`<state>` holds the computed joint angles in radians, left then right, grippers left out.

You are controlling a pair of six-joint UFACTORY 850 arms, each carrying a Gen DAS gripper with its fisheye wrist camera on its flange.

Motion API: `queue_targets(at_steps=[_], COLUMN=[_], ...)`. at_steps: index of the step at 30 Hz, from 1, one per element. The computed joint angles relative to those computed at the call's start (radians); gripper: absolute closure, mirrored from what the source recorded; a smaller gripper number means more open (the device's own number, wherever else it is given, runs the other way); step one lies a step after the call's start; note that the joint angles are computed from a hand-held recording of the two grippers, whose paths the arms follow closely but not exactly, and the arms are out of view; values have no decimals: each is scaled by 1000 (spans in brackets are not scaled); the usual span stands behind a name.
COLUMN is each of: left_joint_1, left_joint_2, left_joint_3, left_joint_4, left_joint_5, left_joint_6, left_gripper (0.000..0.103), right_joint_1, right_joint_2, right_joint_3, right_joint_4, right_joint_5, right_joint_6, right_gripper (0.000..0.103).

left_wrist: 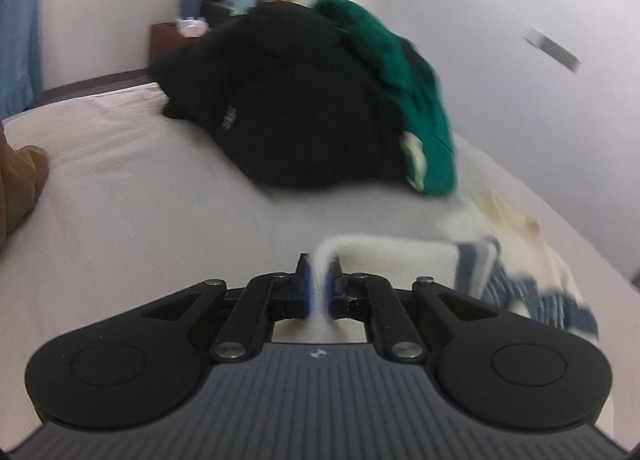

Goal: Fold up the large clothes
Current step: 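Grasp the sweater sleeve cuff with the left gripper and pull it outward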

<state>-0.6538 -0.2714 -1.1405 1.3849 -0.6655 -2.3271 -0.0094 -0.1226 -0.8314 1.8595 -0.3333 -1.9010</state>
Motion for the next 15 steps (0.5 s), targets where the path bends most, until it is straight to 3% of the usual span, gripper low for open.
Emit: queue_targets(at_steps=[5,12,15], left_joint_1=[84,146,169], left_joint_2=[-33,-75,-107], left_joint_3=[8,22,-15], left_joint_4=[62,68,36], left_joint_5=[52,88,32], left_joint_6=[-127,-149,-94], left_gripper=[95,95,95], right_joint_1=[11,43,59], right_joint_2=[-17,-69,-81], right_joint_3=[-7,-54,-61], right_joint_4=[64,131,235], right_joint_5=[15,63,82], right_joint_6=[-67,-106,-217], right_gripper=[33,31,31])
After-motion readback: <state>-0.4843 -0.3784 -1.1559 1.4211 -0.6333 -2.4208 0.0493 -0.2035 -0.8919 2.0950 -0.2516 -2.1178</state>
